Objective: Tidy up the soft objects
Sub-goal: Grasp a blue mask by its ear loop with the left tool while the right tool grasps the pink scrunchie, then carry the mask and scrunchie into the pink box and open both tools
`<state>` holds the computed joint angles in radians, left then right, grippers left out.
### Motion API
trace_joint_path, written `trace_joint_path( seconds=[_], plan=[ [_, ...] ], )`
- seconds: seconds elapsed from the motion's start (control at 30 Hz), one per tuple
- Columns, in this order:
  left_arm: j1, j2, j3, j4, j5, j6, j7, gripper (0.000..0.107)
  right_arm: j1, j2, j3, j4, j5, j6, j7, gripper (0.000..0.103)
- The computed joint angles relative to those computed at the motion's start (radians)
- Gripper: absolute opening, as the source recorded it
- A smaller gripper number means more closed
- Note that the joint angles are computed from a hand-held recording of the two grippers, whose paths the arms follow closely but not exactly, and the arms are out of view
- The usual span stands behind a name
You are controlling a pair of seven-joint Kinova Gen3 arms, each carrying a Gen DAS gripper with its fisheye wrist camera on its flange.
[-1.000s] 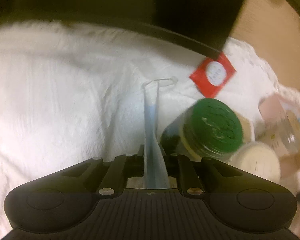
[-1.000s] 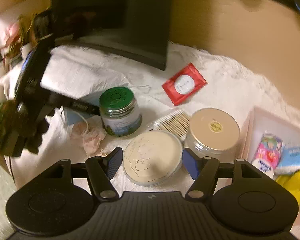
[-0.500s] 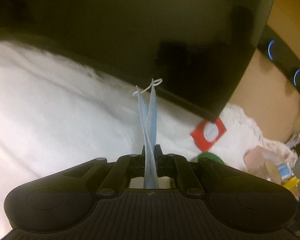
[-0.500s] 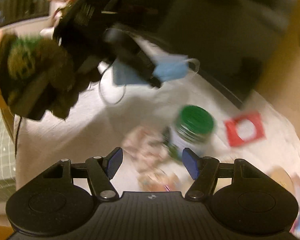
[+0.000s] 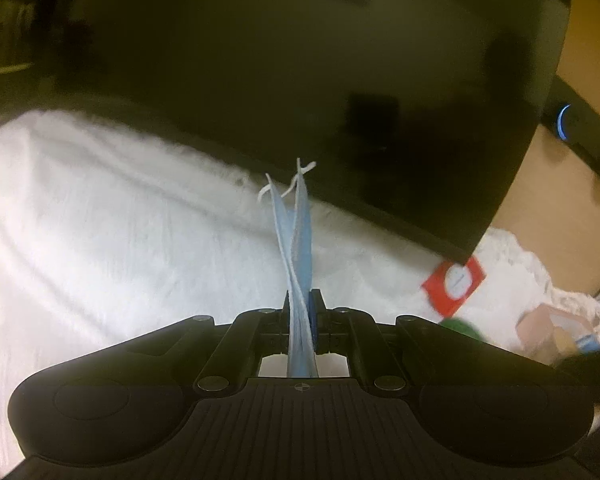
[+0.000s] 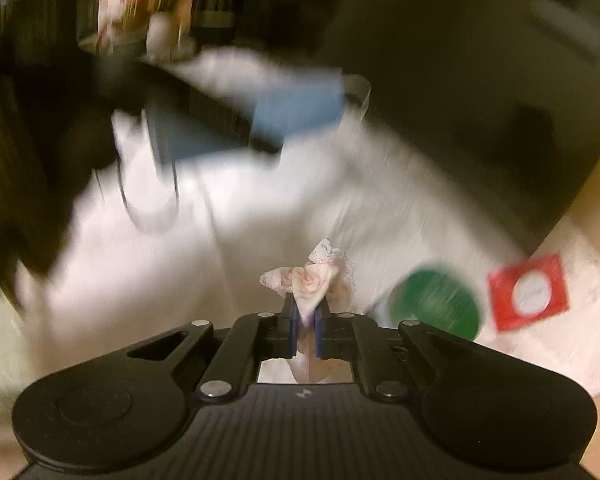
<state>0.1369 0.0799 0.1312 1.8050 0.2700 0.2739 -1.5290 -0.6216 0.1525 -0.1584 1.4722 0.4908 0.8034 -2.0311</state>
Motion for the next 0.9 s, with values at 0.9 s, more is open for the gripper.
trace_joint_path(
  seconds=[0.9],
  plan=[
    [0.335, 0.361, 0.253, -0.535, 0.027, 0.044, -0.087, 0.009, 0.541, -0.507, 0.241, 0.037, -0.385, 0.081, 0.19, 0.008]
  ],
)
